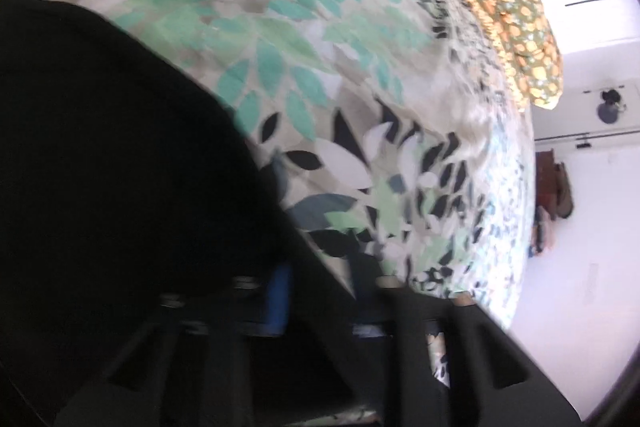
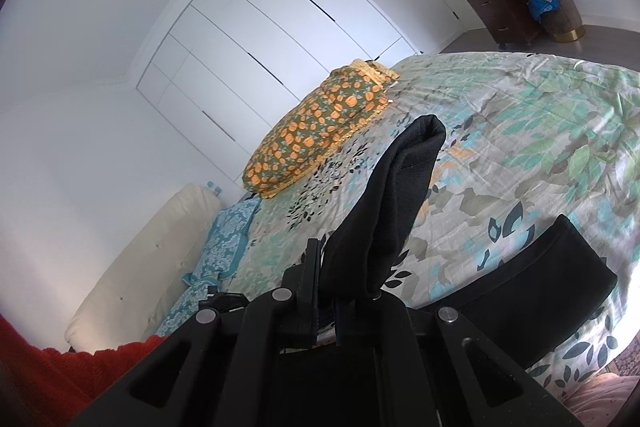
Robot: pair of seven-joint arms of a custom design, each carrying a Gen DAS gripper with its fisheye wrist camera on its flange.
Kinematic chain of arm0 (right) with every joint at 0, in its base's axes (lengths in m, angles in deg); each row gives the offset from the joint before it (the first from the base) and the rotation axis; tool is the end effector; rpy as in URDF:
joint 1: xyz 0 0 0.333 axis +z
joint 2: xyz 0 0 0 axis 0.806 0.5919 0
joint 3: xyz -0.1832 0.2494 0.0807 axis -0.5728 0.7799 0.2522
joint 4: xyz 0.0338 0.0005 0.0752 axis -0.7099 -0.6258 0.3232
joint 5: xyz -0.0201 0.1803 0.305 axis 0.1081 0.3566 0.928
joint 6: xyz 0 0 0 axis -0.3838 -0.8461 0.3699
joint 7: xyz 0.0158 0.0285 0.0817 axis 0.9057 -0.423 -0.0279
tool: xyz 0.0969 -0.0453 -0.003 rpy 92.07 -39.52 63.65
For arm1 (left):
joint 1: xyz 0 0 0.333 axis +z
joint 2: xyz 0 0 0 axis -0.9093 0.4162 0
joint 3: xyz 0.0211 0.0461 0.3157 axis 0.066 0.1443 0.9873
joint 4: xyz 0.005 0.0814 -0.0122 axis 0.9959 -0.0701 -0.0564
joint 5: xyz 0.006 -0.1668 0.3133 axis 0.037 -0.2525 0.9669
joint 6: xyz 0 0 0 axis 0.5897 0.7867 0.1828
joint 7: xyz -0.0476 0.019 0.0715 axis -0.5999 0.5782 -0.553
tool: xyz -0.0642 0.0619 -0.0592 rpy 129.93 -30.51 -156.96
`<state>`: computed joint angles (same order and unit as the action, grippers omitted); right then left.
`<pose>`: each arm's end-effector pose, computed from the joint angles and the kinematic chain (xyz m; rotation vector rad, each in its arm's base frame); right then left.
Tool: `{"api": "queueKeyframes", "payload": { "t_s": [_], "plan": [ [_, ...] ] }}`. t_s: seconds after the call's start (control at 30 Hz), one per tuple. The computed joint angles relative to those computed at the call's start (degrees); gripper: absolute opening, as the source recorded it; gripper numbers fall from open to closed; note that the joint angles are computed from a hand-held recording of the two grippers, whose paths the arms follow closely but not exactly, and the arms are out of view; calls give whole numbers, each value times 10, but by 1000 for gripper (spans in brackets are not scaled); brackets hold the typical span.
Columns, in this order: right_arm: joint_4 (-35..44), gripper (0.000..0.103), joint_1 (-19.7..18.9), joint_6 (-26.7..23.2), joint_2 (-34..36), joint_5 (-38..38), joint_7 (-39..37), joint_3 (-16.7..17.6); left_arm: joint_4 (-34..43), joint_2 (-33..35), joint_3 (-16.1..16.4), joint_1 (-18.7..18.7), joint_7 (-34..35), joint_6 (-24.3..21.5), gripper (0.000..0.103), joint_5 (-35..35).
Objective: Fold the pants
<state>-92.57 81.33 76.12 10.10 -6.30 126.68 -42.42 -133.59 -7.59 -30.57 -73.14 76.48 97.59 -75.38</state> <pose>0.2584 -0.0533 0.6341 -1.1072 1.5011 -0.1561 0.5464 -0.1694 0.5497 2.6724 -1.0642 0.8369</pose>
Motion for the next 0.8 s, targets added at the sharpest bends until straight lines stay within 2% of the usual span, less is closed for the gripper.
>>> {"api": "queueKeyframes", "payload": {
  "t_s": [0.1,0.2,0.27,0.33,0.4,0.47,0.53,0.6,0.7,0.8],
  "plan": [
    [8,6,-22,-29,13,-11,-7,-9,-64,-61,-3,-1,6,69,8,-9],
    [31,6,-15,-32,56,-6,-30,-39,-97,-139,-15,5,7,86,8,35],
    [53,6,2,-26,85,5,-49,-55,-118,-218,-30,17,1,75,8,76],
    [78,6,7,-48,112,14,-63,-68,-142,-298,-53,32,-5,49,8,112],
    [95,6,-25,-100,143,11,-59,-65,-175,-376,-78,37,-13,-2,10,131],
    [107,6,-78,-187,184,-5,-36,-57,-220,-432,-100,19,-24,-57,11,120],
    [114,6,-126,-261,223,-25,-17,-44,-277,-459,-119,-17,-42,-92,11,82],
    [116,6,-162,-320,260,-47,-11,-30,-325,-461,-126,-47,-56,-87,11,45],
    [125,6,-193,-346,283,-56,-17,-4,-347,-445,-139,-63,-70,-73,8,30],
    [129,6,-220,-358,291,-73,-42,24,-345,-435,-129,-76,-60,-66,8,28]
  ]
}}
